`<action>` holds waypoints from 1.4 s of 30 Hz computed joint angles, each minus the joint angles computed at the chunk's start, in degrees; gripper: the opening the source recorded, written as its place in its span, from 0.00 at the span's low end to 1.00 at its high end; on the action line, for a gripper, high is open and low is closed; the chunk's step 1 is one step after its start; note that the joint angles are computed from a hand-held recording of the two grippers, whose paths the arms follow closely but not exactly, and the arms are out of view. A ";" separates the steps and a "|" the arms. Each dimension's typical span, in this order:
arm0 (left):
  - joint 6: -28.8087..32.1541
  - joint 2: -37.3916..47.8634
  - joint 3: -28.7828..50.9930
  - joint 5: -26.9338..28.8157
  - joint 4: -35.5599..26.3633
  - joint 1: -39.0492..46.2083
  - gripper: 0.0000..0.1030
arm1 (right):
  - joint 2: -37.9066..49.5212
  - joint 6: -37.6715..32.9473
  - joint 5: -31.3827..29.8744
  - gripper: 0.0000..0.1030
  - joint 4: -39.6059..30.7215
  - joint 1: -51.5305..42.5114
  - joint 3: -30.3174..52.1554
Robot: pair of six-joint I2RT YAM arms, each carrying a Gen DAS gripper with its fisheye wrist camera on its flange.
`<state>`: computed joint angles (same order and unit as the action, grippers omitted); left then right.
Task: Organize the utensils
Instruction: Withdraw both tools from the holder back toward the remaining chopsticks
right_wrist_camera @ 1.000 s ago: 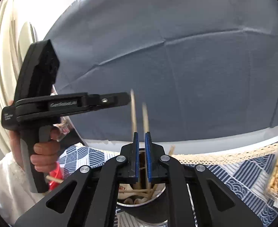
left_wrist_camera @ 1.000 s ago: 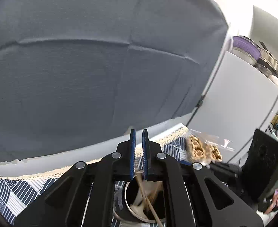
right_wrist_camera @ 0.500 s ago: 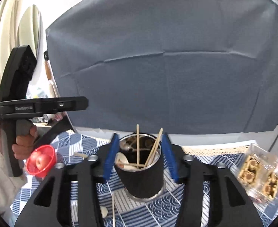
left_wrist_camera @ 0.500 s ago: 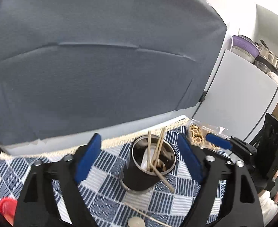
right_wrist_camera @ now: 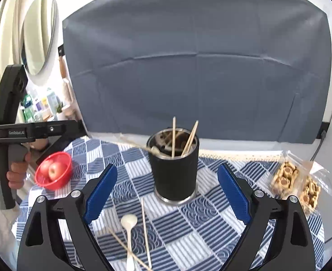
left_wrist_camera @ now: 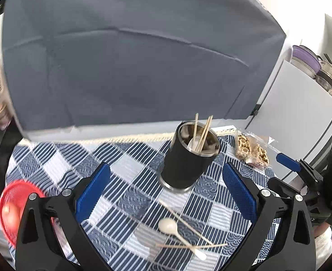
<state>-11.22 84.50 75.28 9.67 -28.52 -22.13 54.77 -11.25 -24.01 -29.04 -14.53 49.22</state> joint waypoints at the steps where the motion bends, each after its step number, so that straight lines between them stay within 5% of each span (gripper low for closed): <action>1: -0.31 -1.02 -1.16 -0.42 -0.29 0.05 0.94 | -1.07 -0.11 0.14 0.84 -0.89 0.11 -0.55; 12: -2.25 -11.02 -9.35 -3.51 -3.70 0.00 0.94 | -9.26 -2.47 2.18 0.84 -5.44 2.17 -4.86; 17: -2.78 -12.55 -10.50 -5.39 -5.03 -0.84 0.94 | -9.37 -4.12 -2.17 0.84 -7.46 -1.25 -4.21; 31: -14.33 -12.80 -12.33 -14.44 -7.32 -6.42 0.94 | 3.17 -20.94 -10.76 0.84 -16.02 -6.99 5.32; 42: -28.17 -11.71 -14.20 -27.83 -10.85 -16.48 0.94 | 13.33 -35.96 -16.89 0.85 -20.75 -11.32 9.72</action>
